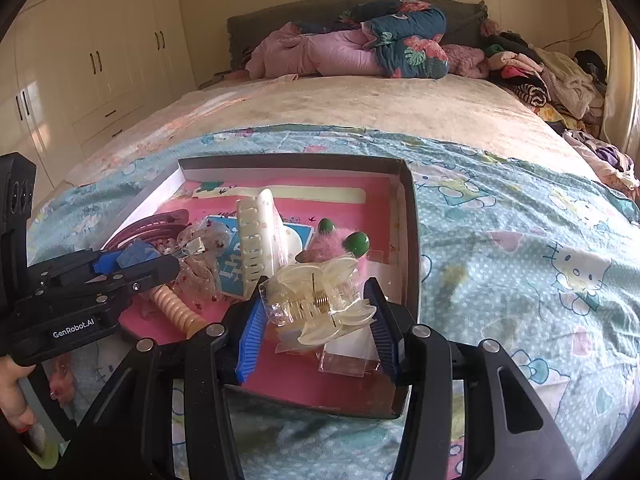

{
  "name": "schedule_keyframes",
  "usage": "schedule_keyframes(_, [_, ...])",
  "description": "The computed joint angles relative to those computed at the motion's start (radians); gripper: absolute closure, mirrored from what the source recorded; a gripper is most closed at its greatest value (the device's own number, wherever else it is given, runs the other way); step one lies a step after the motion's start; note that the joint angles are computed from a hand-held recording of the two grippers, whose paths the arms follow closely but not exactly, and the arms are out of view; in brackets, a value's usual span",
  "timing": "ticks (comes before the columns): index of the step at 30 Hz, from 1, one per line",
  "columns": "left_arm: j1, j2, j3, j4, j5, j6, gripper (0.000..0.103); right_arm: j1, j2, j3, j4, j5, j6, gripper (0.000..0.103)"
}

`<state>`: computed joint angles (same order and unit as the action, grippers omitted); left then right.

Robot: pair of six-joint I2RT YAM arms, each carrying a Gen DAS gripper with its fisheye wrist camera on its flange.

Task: Organize jewelry
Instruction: 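Carry the clear claw clip and blue box into the tray and open both tools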

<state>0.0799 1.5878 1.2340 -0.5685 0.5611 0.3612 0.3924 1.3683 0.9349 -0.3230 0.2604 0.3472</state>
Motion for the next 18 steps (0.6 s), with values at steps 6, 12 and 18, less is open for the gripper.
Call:
schedule_keyframes(6, [0.004, 0.0, -0.004, 0.001, 0.008, 0.003, 0.067, 0.014, -0.002, -0.009, -0.004, 0.0, 0.011, 0.057])
schedule_keyframes(12, [0.01, -0.006, -0.014, 0.005, 0.009, 0.0, 0.067, 0.03, -0.023, -0.039, -0.011, 0.001, 0.05, 0.056])
schedule_keyframes(18, [0.017, -0.025, -0.018, -0.004, 0.017, 0.0, 0.067, 0.071, -0.065, -0.063, -0.041, 0.032, 0.074, 0.053])
